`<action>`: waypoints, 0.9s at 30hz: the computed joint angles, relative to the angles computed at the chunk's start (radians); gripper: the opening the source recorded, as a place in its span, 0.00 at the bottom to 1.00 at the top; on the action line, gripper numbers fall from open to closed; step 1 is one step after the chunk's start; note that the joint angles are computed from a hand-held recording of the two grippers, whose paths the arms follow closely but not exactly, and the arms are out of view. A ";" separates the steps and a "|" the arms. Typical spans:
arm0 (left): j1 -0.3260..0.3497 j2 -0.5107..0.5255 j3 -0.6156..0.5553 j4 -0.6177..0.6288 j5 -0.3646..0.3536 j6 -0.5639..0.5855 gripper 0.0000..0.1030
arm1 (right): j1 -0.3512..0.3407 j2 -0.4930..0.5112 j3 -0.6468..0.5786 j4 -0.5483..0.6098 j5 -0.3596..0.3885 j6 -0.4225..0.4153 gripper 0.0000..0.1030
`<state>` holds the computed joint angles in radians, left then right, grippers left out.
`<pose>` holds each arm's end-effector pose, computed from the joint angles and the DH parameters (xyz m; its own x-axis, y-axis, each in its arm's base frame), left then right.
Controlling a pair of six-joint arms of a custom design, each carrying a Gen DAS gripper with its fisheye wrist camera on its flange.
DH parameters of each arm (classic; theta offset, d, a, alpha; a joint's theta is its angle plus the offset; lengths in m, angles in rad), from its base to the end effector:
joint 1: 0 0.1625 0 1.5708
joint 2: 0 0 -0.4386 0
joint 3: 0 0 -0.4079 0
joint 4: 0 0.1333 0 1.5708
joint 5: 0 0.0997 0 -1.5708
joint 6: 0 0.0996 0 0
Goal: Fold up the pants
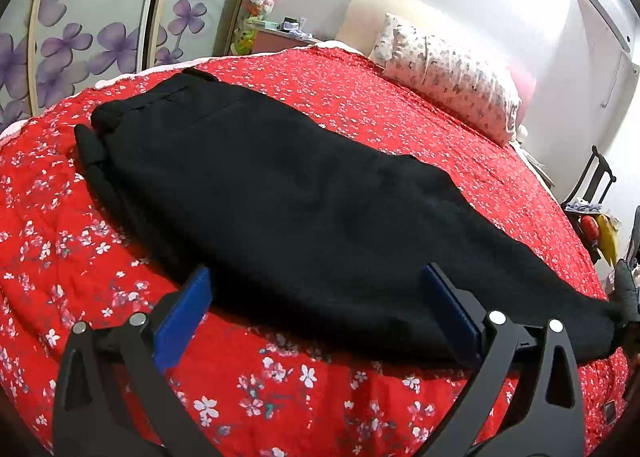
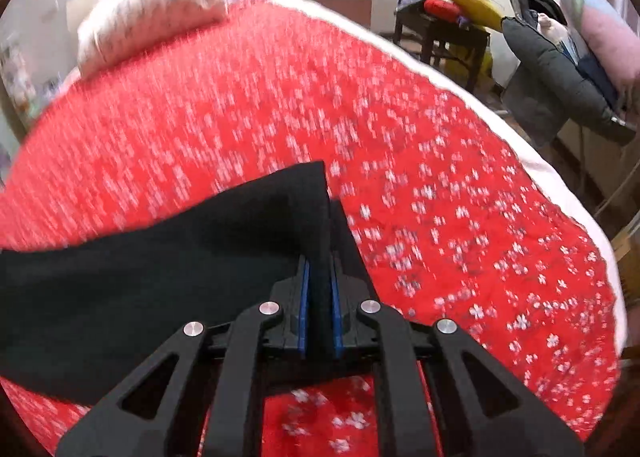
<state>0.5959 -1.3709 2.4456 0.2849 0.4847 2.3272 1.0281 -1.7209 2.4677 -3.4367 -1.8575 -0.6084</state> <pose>-0.0359 -0.2919 0.1674 -0.8734 -0.2059 -0.4413 0.2535 0.5814 -0.7731 -0.0976 -0.3653 0.3671 -0.6950 0.3716 0.6155 -0.2094 0.7144 -0.6677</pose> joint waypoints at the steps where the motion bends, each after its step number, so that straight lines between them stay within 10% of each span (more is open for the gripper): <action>1: 0.001 0.005 -0.002 0.002 -0.002 -0.001 0.98 | 0.002 0.023 -0.013 0.002 -0.033 -0.008 0.17; 6: -0.062 -0.069 0.042 0.009 -0.004 -0.005 0.98 | 0.032 0.108 -0.025 -0.098 -0.201 -0.008 0.53; 10: -0.159 -0.137 0.071 0.075 -0.106 -0.012 0.98 | 0.050 0.082 0.006 -0.299 -0.235 0.006 0.57; 16: -0.007 -0.225 -0.022 -0.111 -0.106 0.416 0.98 | 0.197 -0.028 0.068 0.014 0.128 -0.044 0.57; 22: 0.148 -0.205 -0.033 -0.295 -0.087 0.538 0.98 | 0.524 0.363 -0.067 0.165 0.166 -0.090 0.53; 27: 0.169 -0.287 0.010 -0.371 -0.050 0.595 0.98 | 0.680 0.726 -0.265 0.171 0.034 -0.188 0.53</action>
<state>0.7647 -1.6578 2.4557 -0.0857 0.4348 2.9218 1.7076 -0.9950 2.2028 -3.2657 -1.8237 -0.7965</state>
